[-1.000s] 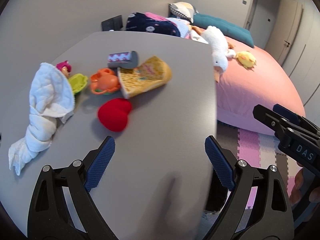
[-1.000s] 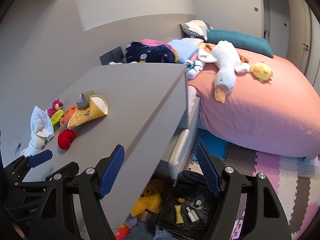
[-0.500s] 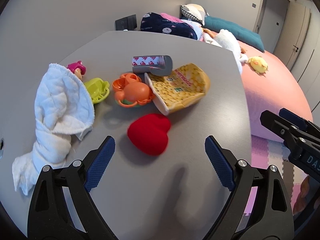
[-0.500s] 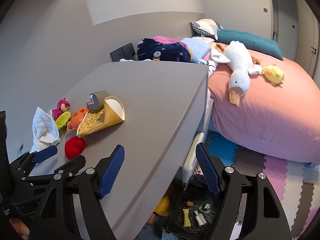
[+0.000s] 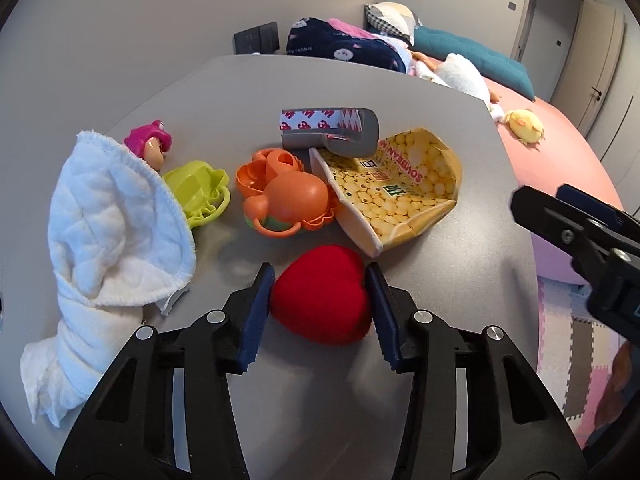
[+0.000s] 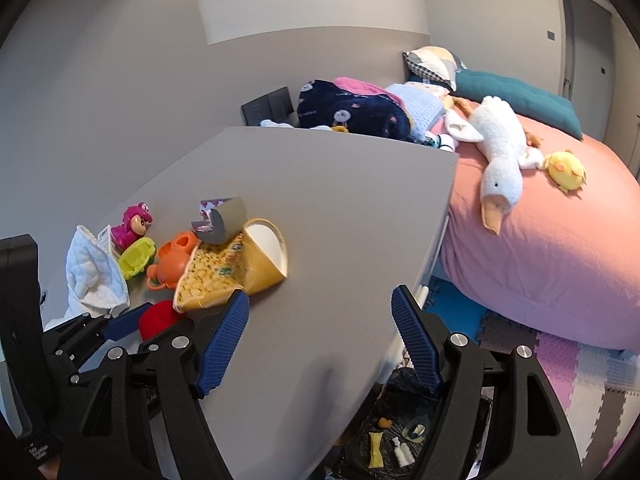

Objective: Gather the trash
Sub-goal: 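Grasp the red plush heart with the left tool while the right tool grasps the yellow snack bag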

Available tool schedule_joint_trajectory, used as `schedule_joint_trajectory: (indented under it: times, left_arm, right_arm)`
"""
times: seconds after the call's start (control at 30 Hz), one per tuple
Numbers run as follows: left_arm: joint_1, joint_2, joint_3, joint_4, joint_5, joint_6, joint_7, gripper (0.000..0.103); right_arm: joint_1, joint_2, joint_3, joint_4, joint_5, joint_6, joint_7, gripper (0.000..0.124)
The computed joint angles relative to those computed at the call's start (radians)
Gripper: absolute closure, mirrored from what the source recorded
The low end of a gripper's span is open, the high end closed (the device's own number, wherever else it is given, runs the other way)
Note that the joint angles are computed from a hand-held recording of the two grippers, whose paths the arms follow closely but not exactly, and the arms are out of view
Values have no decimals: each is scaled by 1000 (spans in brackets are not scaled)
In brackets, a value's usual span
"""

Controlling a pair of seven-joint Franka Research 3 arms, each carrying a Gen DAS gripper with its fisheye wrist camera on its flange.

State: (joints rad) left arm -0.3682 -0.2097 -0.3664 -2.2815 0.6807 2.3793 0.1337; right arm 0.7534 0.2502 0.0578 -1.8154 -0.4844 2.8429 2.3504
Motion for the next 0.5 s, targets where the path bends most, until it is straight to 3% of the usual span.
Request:
schedule_joint_trajectory:
  times: [0.2,0.5]
  left_arm:
    - [18,-38,7,-42,-1,26,-66,57]
    - [23,-52,1,-54,-9,25,-61,57]
  right_arm:
    - [20,72,-3,95,18,-30,-36,50]
    - [85,189,-58,259,5,-92,-54,51]
